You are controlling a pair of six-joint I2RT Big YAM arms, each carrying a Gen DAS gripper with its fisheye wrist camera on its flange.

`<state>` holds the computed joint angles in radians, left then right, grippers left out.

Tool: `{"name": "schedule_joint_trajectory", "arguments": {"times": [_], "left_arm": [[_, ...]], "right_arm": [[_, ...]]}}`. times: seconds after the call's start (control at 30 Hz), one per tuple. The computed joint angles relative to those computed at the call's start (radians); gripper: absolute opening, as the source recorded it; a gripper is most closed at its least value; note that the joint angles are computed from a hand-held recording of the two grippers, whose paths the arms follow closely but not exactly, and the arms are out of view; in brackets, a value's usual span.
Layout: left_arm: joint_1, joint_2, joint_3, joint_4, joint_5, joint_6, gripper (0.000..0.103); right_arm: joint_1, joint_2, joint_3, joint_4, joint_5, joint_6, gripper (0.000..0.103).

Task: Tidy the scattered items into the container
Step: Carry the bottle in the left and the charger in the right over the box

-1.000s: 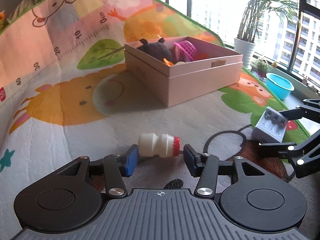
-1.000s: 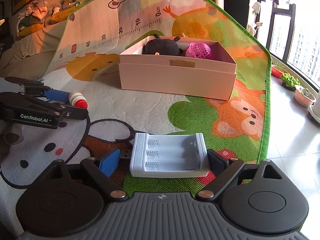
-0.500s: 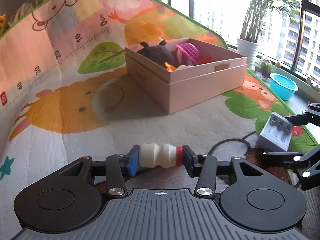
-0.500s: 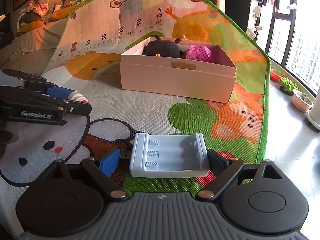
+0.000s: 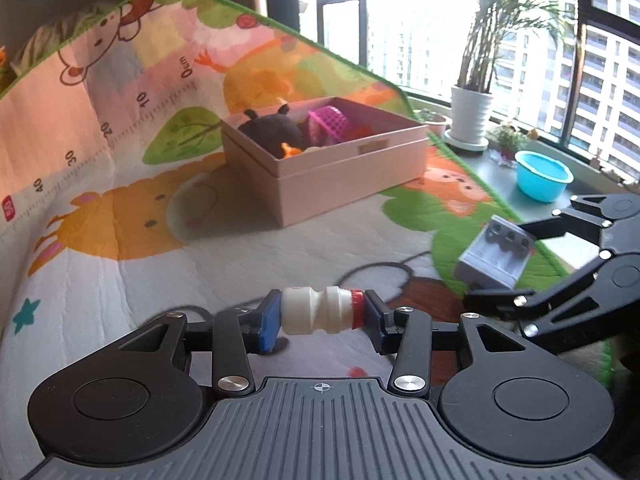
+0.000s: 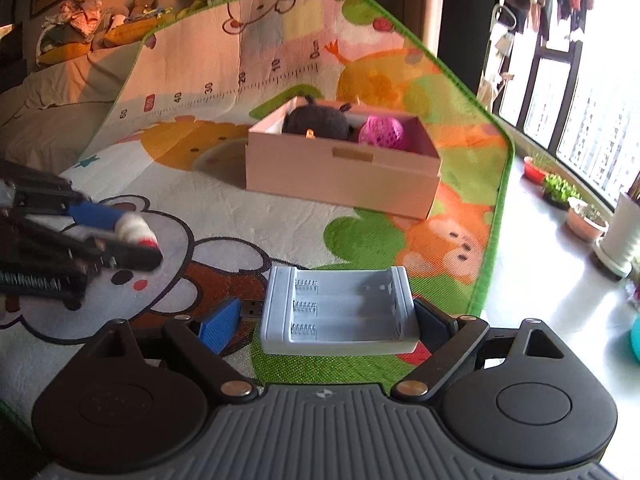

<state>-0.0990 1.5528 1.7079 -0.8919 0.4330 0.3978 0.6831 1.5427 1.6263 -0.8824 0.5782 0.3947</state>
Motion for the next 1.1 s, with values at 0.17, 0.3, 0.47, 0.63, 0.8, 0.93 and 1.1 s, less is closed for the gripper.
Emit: {"name": "schedule_joint_trajectory", "arguments": {"times": [0.17,0.3,0.47,0.63,0.8,0.93,1.1], "left_arm": [[-0.01,-0.042,-0.049,-0.015,0.022,0.021,0.048],[-0.026,-0.06,-0.06,-0.003,0.026,0.043,0.048],[-0.052,-0.017,0.018,0.04,0.005,0.002,0.048],[-0.081,0.11,0.197,0.088,-0.024,-0.077,0.048],[-0.109,0.273,0.387,0.122,-0.038,-0.079,0.048],[-0.109,0.414,0.577,0.093,-0.032,-0.136,0.048],[-0.096,0.495,0.665,0.1,-0.035,-0.183,0.048]], "right_arm": [[0.014,-0.026,-0.008,0.004,0.025,-0.055,0.091],[-0.007,-0.033,0.012,0.033,0.053,-0.122,0.091],[-0.078,-0.002,0.069,0.164,0.074,-0.253,0.091],[-0.168,0.088,0.146,0.289,-0.006,-0.326,0.091],[-0.24,0.216,0.281,0.279,-0.081,-0.261,0.091],[-0.263,0.252,0.294,0.332,-0.1,-0.204,0.091],[-0.27,0.262,0.28,0.368,-0.153,-0.192,0.091]]}}
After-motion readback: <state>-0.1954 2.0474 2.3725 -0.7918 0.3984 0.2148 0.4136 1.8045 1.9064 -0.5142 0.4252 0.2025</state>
